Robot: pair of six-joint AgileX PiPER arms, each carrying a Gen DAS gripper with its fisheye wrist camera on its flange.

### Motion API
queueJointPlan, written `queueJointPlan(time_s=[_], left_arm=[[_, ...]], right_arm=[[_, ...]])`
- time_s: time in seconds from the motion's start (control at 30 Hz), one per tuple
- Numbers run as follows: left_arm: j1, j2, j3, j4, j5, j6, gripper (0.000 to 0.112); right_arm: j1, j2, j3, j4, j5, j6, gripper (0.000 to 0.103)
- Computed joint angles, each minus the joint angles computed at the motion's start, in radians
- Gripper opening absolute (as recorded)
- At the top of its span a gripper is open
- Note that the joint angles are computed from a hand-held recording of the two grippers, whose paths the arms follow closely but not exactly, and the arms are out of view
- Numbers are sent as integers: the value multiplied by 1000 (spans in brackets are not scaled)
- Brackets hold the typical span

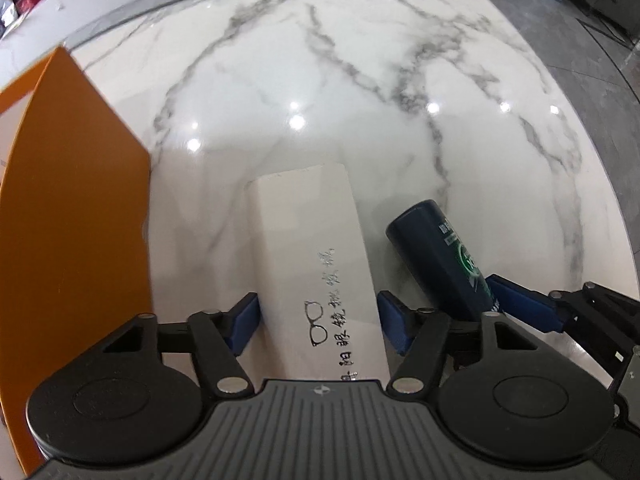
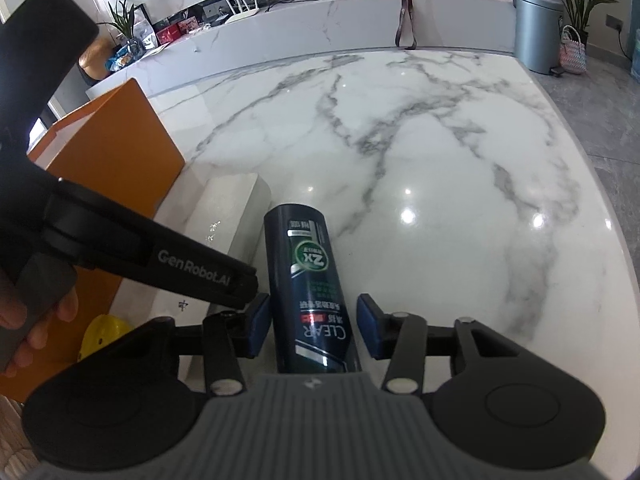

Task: Organize rigid objects
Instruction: 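Carry the white box and spray can over the orange box with both tools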

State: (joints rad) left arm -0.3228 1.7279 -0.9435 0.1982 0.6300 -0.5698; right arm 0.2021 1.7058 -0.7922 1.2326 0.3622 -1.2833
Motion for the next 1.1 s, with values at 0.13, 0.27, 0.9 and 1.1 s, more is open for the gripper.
queueJointPlan(time_s=[0.13,0.27,0.9,1.1], left_arm=[[4,-12,22,1,-22,-2,71],[8,-61,59,-13,-55,39,70],[201,-555,130,-355,164,497,70],[535,-692,31,-489,411,812,70]], right_arm=[[5,0,2,16,-8,-29,41],[-35,2,5,36,28,-26,40],[-93,-276,137,205,128,16,39],[91,-398,29,-81,166,439,39]])
